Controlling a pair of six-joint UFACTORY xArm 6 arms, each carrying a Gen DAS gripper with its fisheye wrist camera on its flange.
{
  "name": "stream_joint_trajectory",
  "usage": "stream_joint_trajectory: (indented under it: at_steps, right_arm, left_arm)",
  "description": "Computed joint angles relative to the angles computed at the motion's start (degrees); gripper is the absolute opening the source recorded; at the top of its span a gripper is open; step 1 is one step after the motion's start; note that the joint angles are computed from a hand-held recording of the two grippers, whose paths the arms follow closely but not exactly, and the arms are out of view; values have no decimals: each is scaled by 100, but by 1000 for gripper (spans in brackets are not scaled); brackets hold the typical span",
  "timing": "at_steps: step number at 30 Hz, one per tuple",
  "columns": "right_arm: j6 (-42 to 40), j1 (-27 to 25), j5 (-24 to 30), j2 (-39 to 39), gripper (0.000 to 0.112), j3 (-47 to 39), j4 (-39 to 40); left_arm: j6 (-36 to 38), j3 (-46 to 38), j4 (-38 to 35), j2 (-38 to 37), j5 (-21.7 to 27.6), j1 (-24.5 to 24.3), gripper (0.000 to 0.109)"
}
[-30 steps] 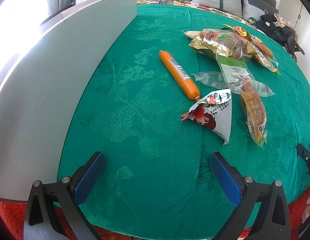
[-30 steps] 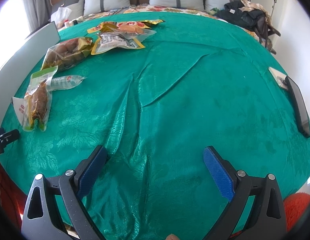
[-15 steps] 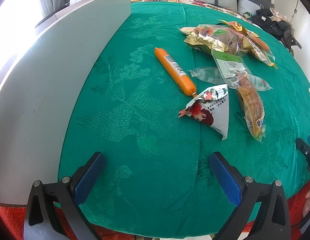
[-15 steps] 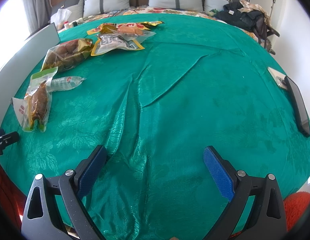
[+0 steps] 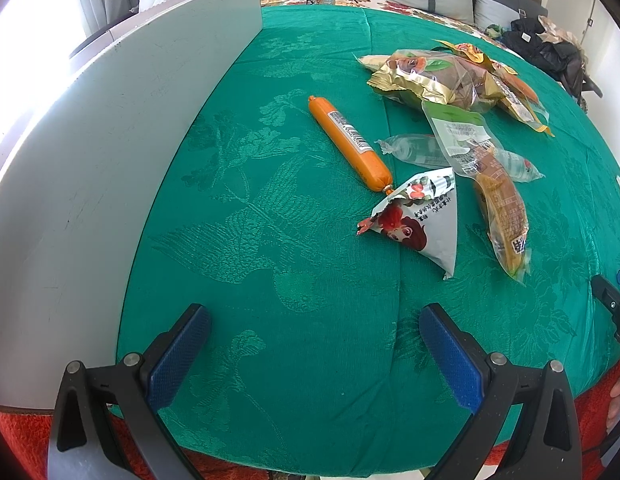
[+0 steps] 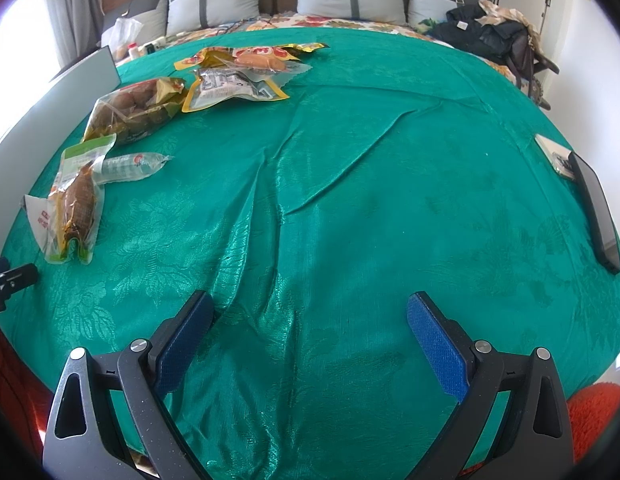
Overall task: Organize snacks
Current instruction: 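Move the left tool toward the white triangular chicken-print packet, then grasp the white triangular packet with the left tool while the right tool grasps the green-label bag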
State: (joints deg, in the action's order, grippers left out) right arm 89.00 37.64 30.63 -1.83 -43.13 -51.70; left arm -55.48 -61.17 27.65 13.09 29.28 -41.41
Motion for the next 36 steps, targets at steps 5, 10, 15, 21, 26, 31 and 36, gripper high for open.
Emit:
stream_joint_trajectory:
  at_steps: [5,10,15,21,26,31,36]
  right_arm:
    - [17,8,10,-14,99,8,-15]
    - [11,6,7,-15,99,10,-11]
    - [8,4,4,-15,99,13,-11]
    - [11,15,16,-28,99,16,-8]
    - [34,28,26,-36,99,20,-31]
    - [43,28,25,-36,99,23,-38]
    - [42,41,44,-45,99,24,-25]
  left_arm:
    - [-5,5,1,0,-5,0,103]
    - [-18,18,12,-6,-13,-2,103]
    - [1,21,-2,-6,-14,-4,103]
    - [410,-6,-311,-1,-10,76,103]
    - [341,-7,-327,-1,2,144,103]
    - [940,238,-1367,-77,-924,261,103]
    - [765,-758,-828,597,-635,253,102]
